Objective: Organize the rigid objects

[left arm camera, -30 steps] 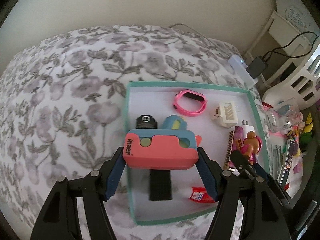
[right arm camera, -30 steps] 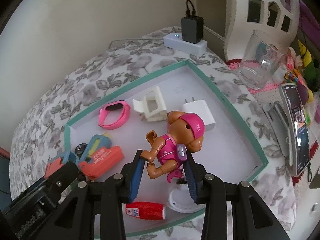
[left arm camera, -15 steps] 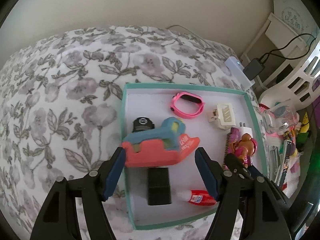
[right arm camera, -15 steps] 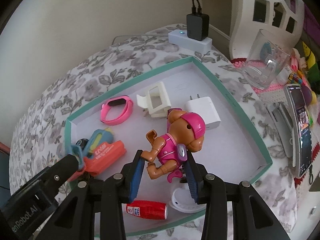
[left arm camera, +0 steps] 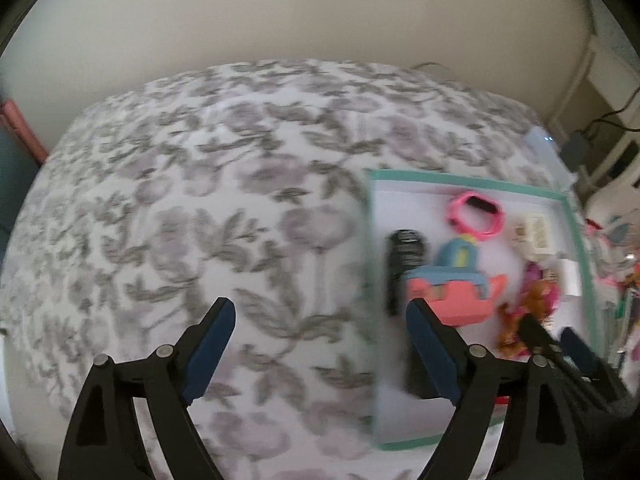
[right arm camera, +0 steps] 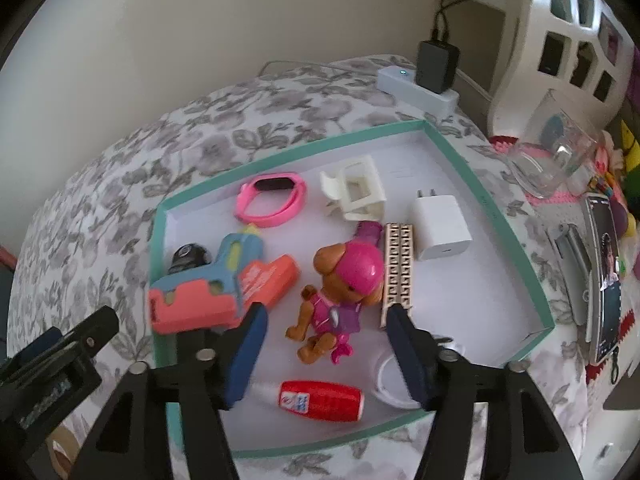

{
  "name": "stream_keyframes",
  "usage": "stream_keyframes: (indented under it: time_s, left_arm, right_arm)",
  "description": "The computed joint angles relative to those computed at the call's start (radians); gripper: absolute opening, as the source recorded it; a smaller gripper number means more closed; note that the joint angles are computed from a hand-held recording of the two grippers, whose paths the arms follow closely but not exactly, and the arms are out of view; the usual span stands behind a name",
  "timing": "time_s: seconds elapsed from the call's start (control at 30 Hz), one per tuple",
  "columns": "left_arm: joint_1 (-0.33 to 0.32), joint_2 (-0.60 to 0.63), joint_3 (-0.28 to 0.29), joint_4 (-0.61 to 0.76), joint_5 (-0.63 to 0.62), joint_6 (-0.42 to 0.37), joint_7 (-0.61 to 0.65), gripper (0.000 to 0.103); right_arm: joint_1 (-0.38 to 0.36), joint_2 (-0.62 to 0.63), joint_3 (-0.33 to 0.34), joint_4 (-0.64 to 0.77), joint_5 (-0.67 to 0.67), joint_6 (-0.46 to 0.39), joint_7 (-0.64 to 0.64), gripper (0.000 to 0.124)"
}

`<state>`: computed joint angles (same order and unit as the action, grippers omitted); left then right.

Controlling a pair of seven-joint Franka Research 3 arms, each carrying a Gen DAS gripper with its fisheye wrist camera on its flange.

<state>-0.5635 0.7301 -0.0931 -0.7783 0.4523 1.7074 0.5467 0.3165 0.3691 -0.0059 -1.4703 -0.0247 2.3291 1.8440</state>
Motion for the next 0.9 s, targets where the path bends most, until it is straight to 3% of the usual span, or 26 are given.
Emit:
stream_keyframes:
  time_s: [0.13, 0.3, 0.4, 0.9]
  left_arm:
    - [0.003, -0.067, 0.007, -0.109, 0.026, -0.028, -0.040, 0.099]
    - [0.030, -0.133, -0.020, -0.220, 0.031, -0.018, -0.088, 0.099]
    - [0.037, -0.162, -0.033, -0.265, 0.040, -0.013, -0.105, 0.099]
    - [0.062, -0.284, -0.083, -0.433, 0.061, -0.007, -0.114, 0.100]
  right_arm:
    - [0.009, -0.019, 0.008, -0.027, -0.007, 0.016, -0.018, 0.082]
    - [0.015, -0.043, 0.016, -0.061, -0.003, 0.031, -0.035, 0.089]
    - [0.021, -0.061, 0.016, -0.087, -0.014, 0.045, -0.035, 0.100]
    - [0.033, -0.134, 0.031, -0.171, -0.050, 0.057, -0.036, 0.103]
